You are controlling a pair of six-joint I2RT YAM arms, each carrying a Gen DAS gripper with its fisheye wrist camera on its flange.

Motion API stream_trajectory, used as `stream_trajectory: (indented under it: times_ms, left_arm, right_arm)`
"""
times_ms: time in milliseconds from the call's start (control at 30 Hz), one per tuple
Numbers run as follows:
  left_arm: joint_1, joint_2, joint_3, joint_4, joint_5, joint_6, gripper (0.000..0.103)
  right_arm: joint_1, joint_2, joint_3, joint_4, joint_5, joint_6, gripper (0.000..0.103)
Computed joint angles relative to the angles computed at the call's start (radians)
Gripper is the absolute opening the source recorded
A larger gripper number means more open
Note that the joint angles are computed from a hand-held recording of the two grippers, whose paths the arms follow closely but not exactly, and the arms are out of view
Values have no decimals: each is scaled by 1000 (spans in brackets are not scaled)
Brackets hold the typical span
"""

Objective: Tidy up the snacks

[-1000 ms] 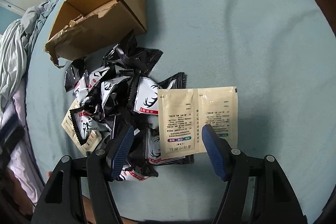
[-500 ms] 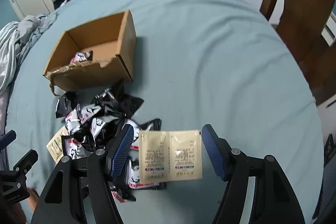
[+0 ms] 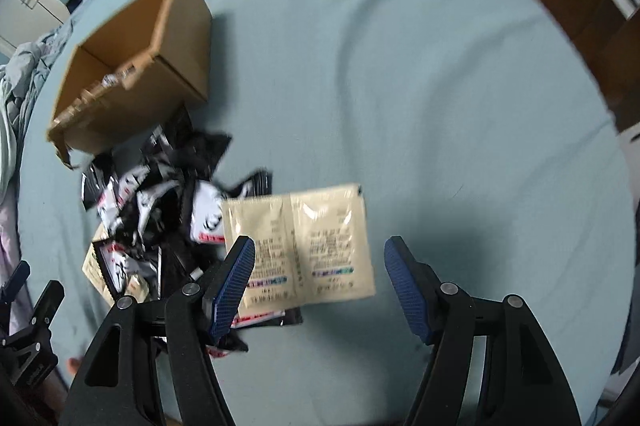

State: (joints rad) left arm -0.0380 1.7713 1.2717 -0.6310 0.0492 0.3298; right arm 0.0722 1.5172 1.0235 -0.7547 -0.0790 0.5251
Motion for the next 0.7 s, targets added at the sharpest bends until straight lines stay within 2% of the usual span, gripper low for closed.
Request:
stream_trajectory:
  times_ms: [200,500,567,633,667,700]
  left_arm:
    - [-4,20,14,-1,2,-6,97]
    - [-39,49,24,9,-4,1,97]
    - [-42,54,23,9,-5,-2,97]
    - [-43,59,21,11,-7,-5,97]
    - [-42,61,19,12,-9,-6,97]
    - [-40,61,18,13,-10,-6,97]
  right_arm:
    - [-12,111,59,-4,-81,-66,66]
    - [71,250,133,1,-23,-140,66]
    - [46,239,113,27,-53,-139,66]
    - [1,214,78,55,-105,-111,54]
    - [-23,209,67,56,-133,-102,37]
    - [-57,202,52,68,-183,-98,32]
